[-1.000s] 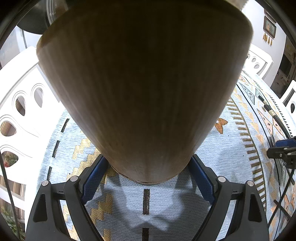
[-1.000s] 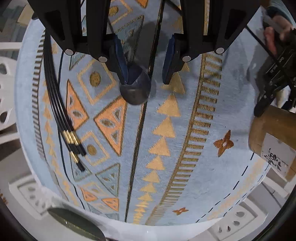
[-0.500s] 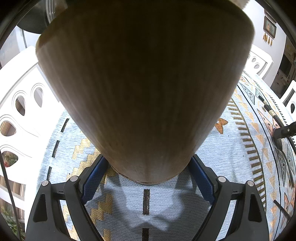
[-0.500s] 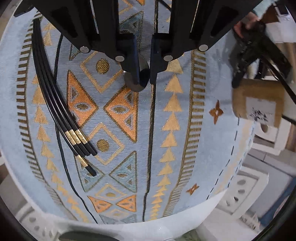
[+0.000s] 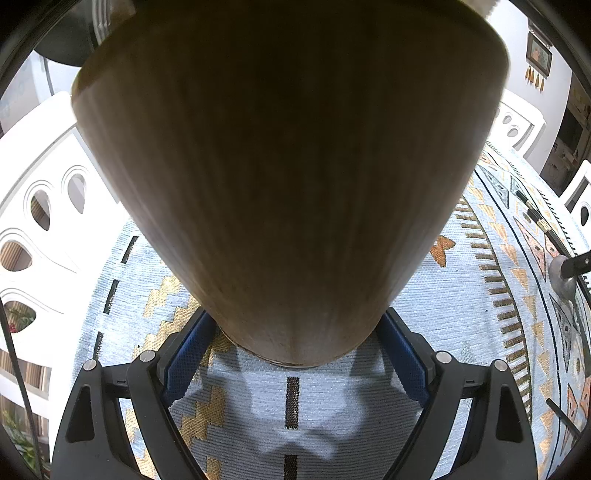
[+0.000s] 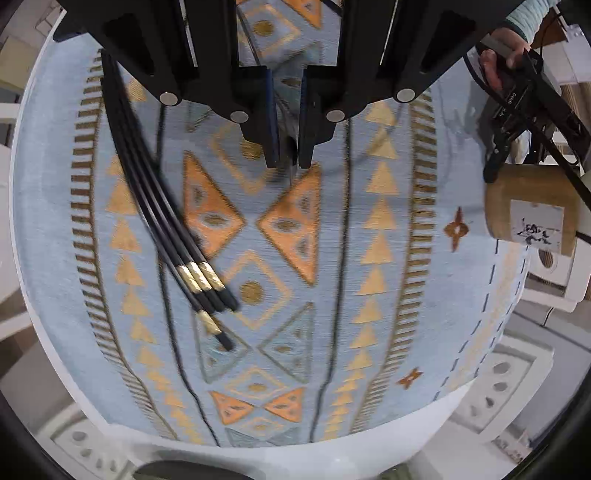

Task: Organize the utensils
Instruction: 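Grasp another silver spoon with the right gripper and lift it, then carry the spoon with the right gripper over the bamboo cup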

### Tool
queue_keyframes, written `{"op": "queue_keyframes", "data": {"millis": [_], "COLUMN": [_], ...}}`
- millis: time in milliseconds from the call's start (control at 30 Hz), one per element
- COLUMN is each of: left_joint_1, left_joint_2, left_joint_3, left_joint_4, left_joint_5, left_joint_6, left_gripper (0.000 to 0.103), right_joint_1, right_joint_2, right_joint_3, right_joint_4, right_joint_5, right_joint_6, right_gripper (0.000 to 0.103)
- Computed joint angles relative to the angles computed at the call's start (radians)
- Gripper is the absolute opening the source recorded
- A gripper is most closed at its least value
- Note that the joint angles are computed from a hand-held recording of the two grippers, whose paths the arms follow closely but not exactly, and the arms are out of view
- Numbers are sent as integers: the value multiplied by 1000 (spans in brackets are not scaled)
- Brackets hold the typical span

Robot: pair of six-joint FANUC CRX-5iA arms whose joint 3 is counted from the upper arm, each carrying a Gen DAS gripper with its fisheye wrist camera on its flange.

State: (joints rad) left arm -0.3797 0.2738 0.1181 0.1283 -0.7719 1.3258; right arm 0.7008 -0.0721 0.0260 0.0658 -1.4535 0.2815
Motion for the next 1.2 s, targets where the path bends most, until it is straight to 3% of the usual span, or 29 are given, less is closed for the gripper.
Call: {"op": "queue_keyframes", "data": {"millis": [233, 367, 567, 667, 933, 1200], "left_joint_1": [0, 0, 0, 0, 0, 1], "left_joint_2": [0, 0, 1, 1, 1, 1], "left_joint_3": [1, 1, 1, 2, 2, 3], "left_joint_4": [0, 0, 1, 0, 1, 1], "left_joint_5": [-1, -1, -1, -1, -1, -2], "left_joint_6": [0, 0, -1, -1, -1, -1], "left_gripper": [90, 90, 90, 90, 90, 90], "right_joint_1": [-14, -42, 3, 19, 94, 189], "right_joint_2": [55, 88, 120, 96, 38, 84], "right_joint_3": [45, 72, 83, 65, 100, 216], "right_joint_4": [-4, -88, 3, 47, 227, 589], "right_joint_5": [-33, -33, -44, 19, 138, 271], "right_joint_6": [36, 88, 28, -11, -104, -112], "right_gripper": [13, 12, 6, 5, 5, 5]}}
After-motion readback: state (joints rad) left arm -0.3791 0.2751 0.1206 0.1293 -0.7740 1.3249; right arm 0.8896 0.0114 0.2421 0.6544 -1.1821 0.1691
